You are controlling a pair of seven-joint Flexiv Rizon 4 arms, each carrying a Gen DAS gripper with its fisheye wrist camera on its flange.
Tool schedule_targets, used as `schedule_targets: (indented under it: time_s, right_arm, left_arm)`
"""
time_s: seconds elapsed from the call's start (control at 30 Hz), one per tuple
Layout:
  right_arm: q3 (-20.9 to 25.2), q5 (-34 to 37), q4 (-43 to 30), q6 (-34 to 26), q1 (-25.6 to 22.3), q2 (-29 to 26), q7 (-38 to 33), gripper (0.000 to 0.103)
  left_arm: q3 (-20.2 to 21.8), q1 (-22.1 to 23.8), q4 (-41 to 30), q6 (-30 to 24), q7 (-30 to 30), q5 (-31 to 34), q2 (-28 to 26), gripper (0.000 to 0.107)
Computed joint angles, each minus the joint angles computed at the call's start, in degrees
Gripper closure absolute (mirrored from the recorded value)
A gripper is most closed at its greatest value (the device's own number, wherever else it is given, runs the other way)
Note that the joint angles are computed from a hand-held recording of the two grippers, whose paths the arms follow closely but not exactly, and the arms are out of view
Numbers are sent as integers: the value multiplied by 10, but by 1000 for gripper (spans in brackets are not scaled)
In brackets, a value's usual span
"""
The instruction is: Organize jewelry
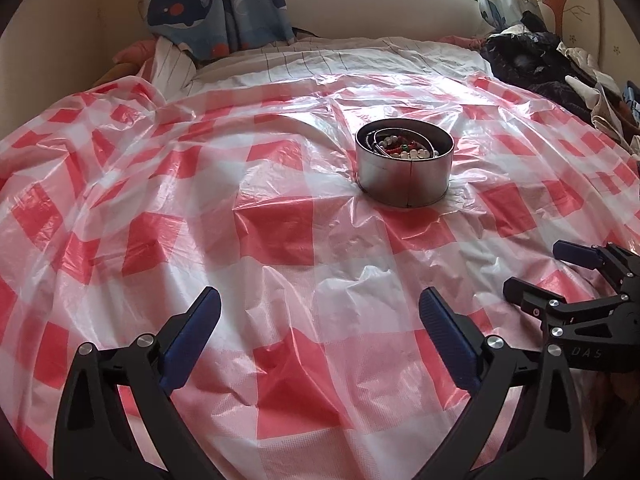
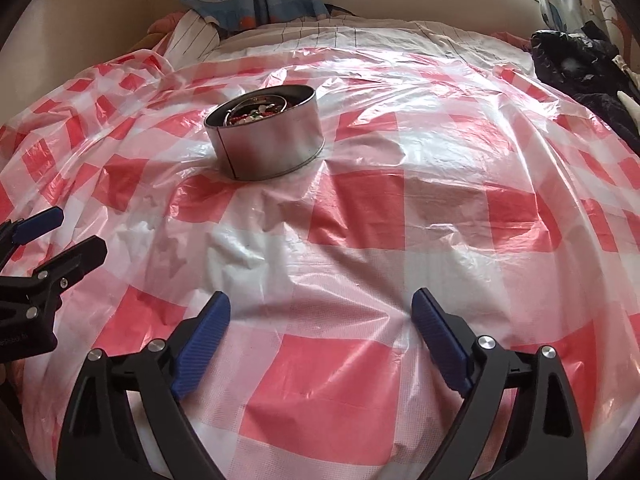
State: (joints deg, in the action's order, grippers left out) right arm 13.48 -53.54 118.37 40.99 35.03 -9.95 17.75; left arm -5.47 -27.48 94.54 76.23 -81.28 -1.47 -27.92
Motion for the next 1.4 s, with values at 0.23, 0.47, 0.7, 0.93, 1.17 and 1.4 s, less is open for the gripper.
schedule_targets:
  time_s: [0.23, 0.47, 0.7, 0.93, 1.17, 1.4]
  right_arm:
    - [6, -2, 12, -5, 1, 12, 43, 10]
    - [18, 16, 6, -28, 17, 11, 52, 7]
    - [20, -7, 7, -49, 34, 9, 76, 7]
    - [18, -33, 18, -34, 28, 14, 99, 7]
    - [19, -38, 21, -32, 25, 15, 103, 7]
    - [21, -20, 10, -46, 29, 11, 85, 7]
  left_arm:
    - [-9, 7, 11, -7, -8, -16, 3, 12]
    - [-3, -2, 9, -23, -8, -4, 2, 11]
    - [19, -21, -4, -39, -30, 24, -3, 11]
    - [27, -26, -13, -50, -57, 51, -5, 11]
    - [24, -20, -12, -61, -74, 46, -5, 11]
    - [32, -27, -26, -79, -96, 65, -10, 11]
